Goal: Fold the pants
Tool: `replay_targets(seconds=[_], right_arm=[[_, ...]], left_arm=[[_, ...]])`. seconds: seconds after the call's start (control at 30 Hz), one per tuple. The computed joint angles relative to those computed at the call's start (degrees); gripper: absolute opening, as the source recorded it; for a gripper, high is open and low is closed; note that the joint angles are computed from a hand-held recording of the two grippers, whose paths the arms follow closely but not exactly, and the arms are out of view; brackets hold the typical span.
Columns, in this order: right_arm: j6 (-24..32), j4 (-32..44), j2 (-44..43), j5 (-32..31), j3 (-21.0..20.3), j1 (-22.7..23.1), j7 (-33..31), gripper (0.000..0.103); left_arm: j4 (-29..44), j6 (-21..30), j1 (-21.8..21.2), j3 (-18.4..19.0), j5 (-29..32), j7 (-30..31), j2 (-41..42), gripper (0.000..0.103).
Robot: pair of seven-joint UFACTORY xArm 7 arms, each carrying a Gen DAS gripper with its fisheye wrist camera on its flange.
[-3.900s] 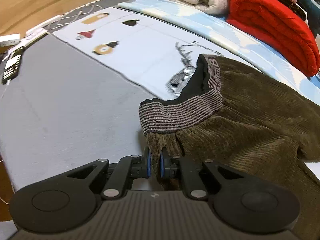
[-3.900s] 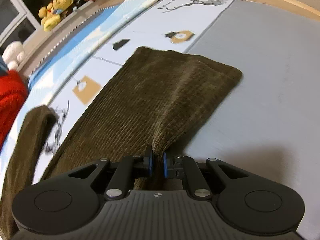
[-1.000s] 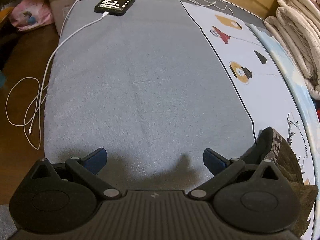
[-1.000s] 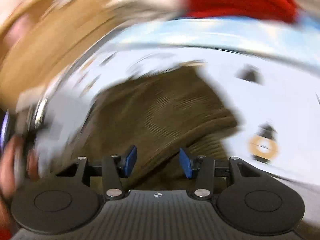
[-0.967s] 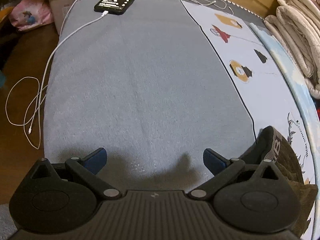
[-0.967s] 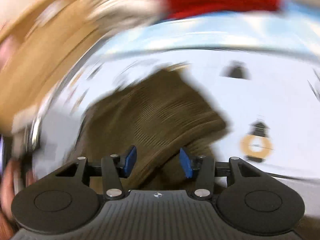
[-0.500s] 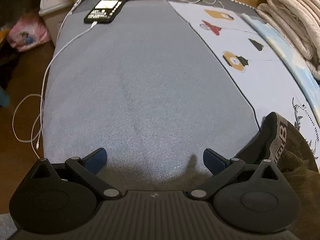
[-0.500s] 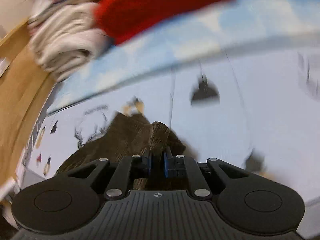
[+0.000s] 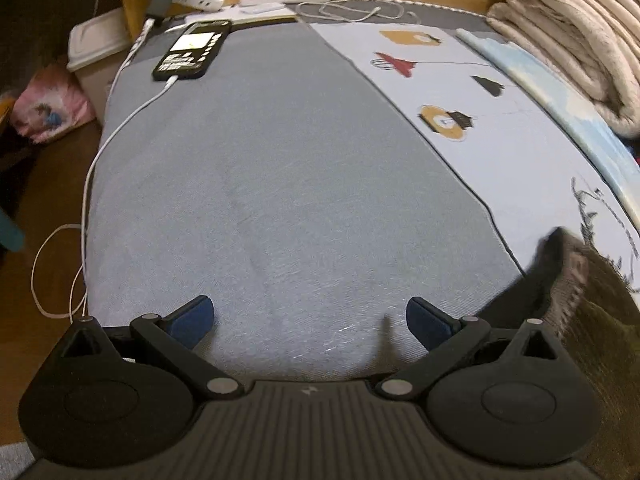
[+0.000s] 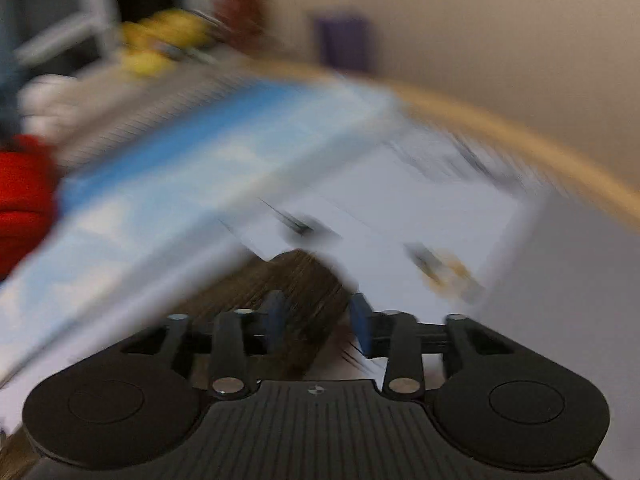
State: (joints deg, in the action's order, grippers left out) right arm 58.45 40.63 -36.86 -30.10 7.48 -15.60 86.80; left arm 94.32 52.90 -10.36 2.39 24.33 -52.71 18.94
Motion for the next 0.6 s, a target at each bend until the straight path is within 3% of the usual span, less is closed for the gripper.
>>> replay_targets(seconds=[0.1, 0.2, 0.33, 0.47, 0.6], right_arm=[[-3.6, -6.9, -5.6, 5.1, -0.3, 1.8, 5.1, 0.047], [-8.6, -8.2, -5.8, 10.8, 1.4, 5.2, 7.7, 0.048], [-13.2, -7.8, -9.0, 16.0, 3.0, 10.4, 6.1, 0.053], [-9.6, -3.2, -11.5, 17.6, 8.4, 13.8, 4.3, 0.068], [-3.9, 1.9, -13.6, 16.6, 13.4, 16.5, 1.8, 0.073]], left_arm=[[-1.1, -1.8, -0.1, -0.2, 0.8, 0.9, -0.6, 0.103], [-2.0, -2.9, -0.3, -0.4, 1.7, 3.1, -1.6, 0.103], [-4.2, -3.9, 0.4, -1.9, 0.0, 10.8, -4.6, 0.103], [-7.9, -4.5, 1.0, -3.4, -3.3, 17.9, -10.1, 0.103], [-14.0, -5.8, 1.8, -5.1, -9.2, 24.9, -18.1, 0.103]])
